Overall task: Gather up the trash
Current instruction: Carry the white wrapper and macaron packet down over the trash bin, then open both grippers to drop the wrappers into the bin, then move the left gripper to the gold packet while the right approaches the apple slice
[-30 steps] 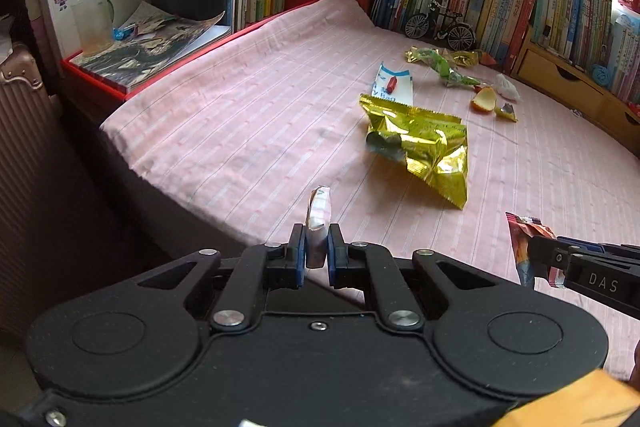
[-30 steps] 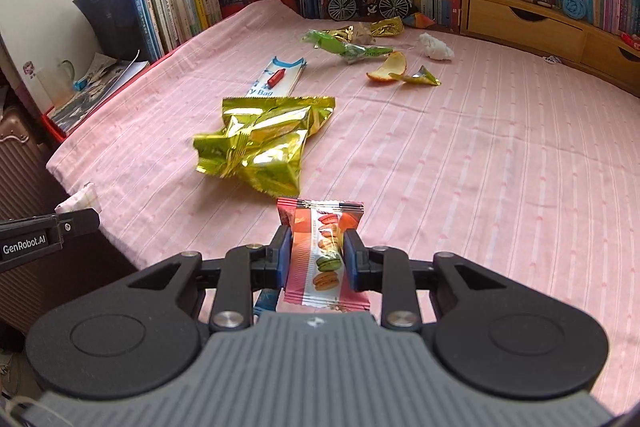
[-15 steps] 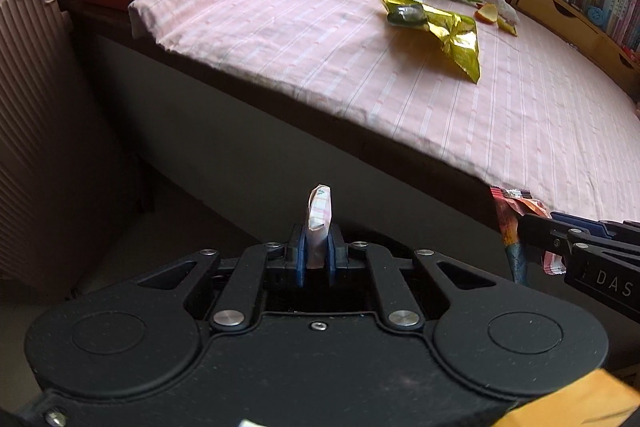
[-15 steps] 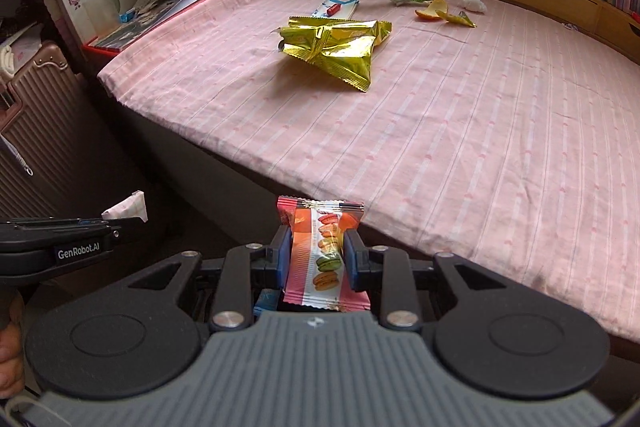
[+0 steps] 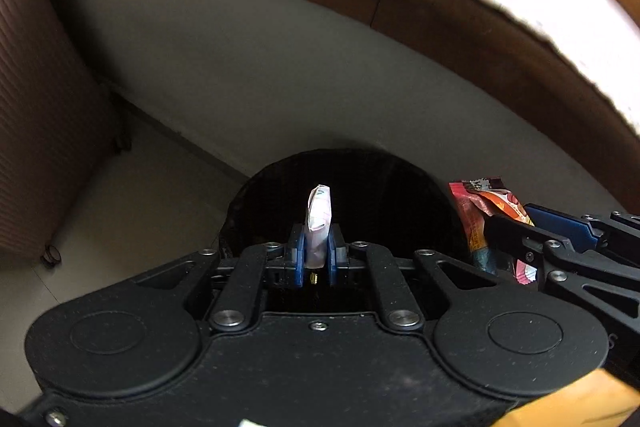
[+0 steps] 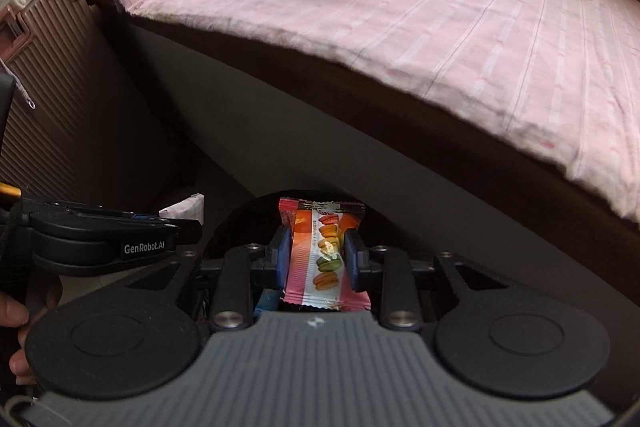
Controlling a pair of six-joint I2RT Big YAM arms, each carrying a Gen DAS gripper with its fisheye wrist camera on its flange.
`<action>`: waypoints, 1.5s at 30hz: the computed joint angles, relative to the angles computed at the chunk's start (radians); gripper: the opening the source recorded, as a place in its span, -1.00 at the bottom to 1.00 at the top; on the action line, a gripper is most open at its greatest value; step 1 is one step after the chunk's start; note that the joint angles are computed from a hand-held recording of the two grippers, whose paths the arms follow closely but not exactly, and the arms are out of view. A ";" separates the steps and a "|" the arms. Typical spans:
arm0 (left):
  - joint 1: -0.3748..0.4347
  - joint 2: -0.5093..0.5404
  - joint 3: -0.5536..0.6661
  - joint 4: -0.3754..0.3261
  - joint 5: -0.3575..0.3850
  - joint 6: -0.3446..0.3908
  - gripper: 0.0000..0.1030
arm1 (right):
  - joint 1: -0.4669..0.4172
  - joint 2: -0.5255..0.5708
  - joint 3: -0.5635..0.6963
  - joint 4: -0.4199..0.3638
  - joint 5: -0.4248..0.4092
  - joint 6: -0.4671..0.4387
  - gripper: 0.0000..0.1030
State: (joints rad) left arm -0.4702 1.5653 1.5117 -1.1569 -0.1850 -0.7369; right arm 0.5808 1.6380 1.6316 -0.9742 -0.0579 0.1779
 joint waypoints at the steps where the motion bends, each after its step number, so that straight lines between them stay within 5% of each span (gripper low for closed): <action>1: 0.003 0.010 -0.001 -0.001 0.008 0.001 -0.80 | 0.000 0.009 -0.007 -0.001 0.000 -0.004 -0.34; 5: 0.013 0.032 -0.006 0.013 0.036 0.005 -0.68 | -0.005 0.033 -0.019 -0.014 -0.001 -0.011 -0.18; 9: 0.013 0.039 -0.002 0.020 0.035 0.020 -0.15 | -0.013 0.027 -0.030 0.002 -0.009 -0.003 0.16; 10: 0.013 0.041 -0.001 0.023 0.035 0.028 -0.15 | -0.016 0.028 -0.031 0.004 -0.009 -0.008 0.18; 22: 0.028 0.010 0.037 0.023 0.013 0.051 0.12 | -0.022 0.016 0.004 0.008 0.017 -0.028 0.21; 27: 0.028 -0.028 0.080 0.029 -0.044 0.070 0.55 | -0.030 -0.046 0.008 0.041 0.025 -0.049 0.21; 31: 0.027 -0.034 0.147 0.050 -0.098 0.107 0.67 | -0.053 -0.085 0.046 0.077 0.065 -0.028 0.26; 38: 0.031 0.041 0.322 0.143 -0.152 0.117 0.92 | -0.136 0.001 0.263 0.082 0.136 -0.027 0.36; 45: 0.043 0.299 0.681 0.066 -0.166 0.030 0.96 | -0.230 0.314 0.733 -0.078 0.108 -0.044 0.42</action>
State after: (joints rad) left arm -0.4269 1.8647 2.1930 -1.0907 -0.3506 -0.7066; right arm 0.3511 1.9523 2.3643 -1.0518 0.0500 0.1341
